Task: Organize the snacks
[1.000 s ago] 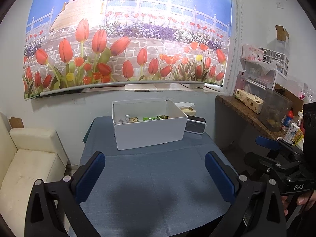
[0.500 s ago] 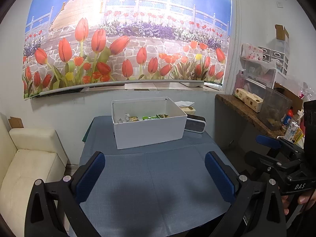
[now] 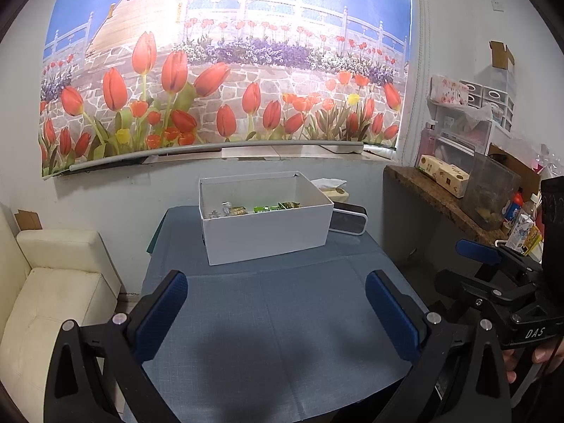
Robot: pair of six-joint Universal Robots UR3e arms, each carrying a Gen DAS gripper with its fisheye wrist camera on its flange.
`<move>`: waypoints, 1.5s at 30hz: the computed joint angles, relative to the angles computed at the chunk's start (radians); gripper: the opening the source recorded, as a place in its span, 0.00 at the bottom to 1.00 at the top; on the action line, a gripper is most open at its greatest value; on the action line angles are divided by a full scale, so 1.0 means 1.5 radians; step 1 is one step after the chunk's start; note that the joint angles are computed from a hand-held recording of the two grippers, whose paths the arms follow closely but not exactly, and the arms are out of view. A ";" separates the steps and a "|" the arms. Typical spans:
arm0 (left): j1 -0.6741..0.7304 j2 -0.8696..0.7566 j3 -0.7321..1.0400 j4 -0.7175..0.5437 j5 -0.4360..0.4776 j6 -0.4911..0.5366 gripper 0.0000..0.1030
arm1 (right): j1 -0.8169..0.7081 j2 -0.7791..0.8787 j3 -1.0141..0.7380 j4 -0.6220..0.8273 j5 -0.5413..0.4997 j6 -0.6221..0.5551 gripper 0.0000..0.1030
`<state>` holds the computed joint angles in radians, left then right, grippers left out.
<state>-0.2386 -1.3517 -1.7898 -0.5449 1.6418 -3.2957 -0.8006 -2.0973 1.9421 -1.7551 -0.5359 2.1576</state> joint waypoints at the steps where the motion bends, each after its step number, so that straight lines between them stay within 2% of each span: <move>1: -0.001 -0.002 0.001 0.000 0.001 0.000 1.00 | 0.000 -0.002 0.001 -0.001 -0.001 0.002 1.00; 45: 0.001 0.001 -0.006 0.002 -0.009 0.006 1.00 | 0.003 -0.010 -0.003 0.011 -0.005 -0.006 1.00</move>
<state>-0.2374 -1.3505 -1.7990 -0.5426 1.6275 -3.2862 -0.7967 -2.1120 1.9382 -1.7378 -0.5428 2.1494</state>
